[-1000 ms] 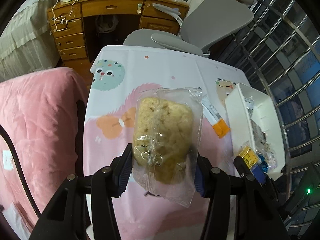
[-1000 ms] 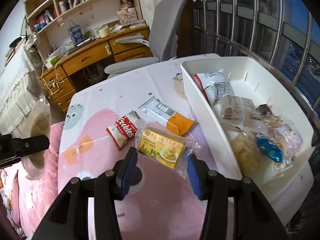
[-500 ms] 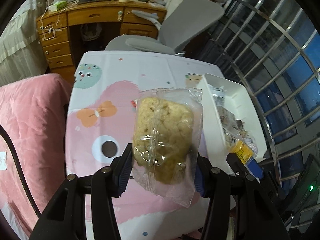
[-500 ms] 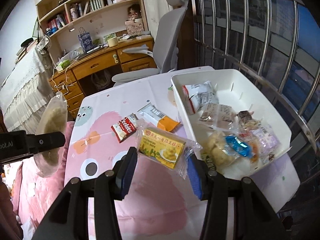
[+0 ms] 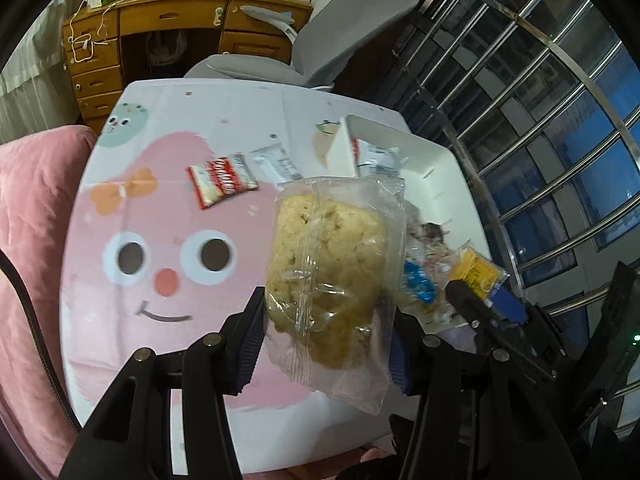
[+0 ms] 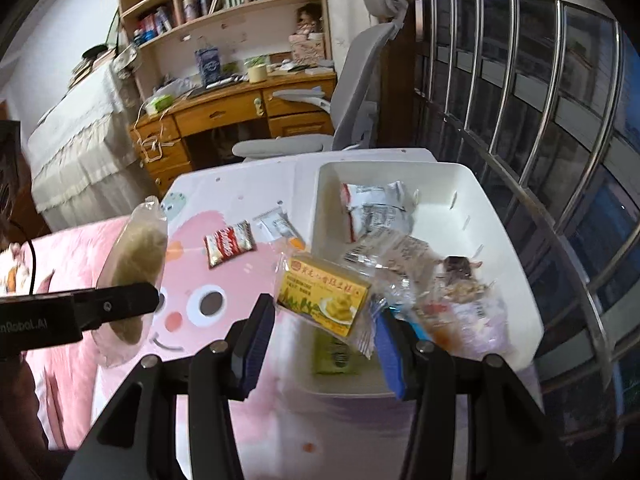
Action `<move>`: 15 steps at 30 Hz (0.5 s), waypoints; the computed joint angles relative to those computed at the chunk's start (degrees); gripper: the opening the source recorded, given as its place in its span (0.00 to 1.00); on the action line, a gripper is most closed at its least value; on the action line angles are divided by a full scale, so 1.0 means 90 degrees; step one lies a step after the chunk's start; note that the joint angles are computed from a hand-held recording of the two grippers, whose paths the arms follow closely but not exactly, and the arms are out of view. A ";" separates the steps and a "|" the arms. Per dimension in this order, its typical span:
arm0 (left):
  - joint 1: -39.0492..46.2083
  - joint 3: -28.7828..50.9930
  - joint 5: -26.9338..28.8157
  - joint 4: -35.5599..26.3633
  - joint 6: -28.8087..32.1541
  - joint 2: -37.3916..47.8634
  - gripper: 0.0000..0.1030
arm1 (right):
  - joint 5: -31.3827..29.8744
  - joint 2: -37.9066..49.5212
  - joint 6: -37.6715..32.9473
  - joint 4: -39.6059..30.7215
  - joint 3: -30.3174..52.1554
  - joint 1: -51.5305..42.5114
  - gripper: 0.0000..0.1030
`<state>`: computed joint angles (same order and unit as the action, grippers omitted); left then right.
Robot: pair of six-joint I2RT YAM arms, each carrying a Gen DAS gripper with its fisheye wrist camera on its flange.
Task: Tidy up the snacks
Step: 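Carry the bun packet into the tray with the left tool while the right tool carries the yellow packet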
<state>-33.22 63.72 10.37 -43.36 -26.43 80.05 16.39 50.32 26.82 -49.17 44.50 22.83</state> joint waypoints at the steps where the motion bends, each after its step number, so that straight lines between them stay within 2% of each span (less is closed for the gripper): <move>1: -0.0174 0.0010 -0.0085 0.0099 -0.0171 0.0049 0.50 | -0.0315 -0.0142 -0.0435 -0.0030 -0.0055 -0.0407 0.48; 6: -0.1069 0.0216 -0.0550 0.0510 -0.1002 0.0471 0.50 | -0.1837 -0.0479 -0.2561 -0.0170 -0.0216 -0.2455 0.48; 11: -0.1701 0.0533 -0.0857 0.0889 -0.1571 0.0998 0.50 | -0.3227 -0.0283 -0.4669 -0.0300 -0.0107 -0.4310 0.48; 15: -0.2058 0.0912 -0.1046 0.1120 -0.1898 0.1499 0.50 | -0.3954 0.0016 -0.5987 -0.0467 0.0005 -0.5270 0.48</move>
<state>-51.75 71.93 0.96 -33.28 -43.51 93.54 -19.19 50.47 -27.07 -53.37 44.55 -24.61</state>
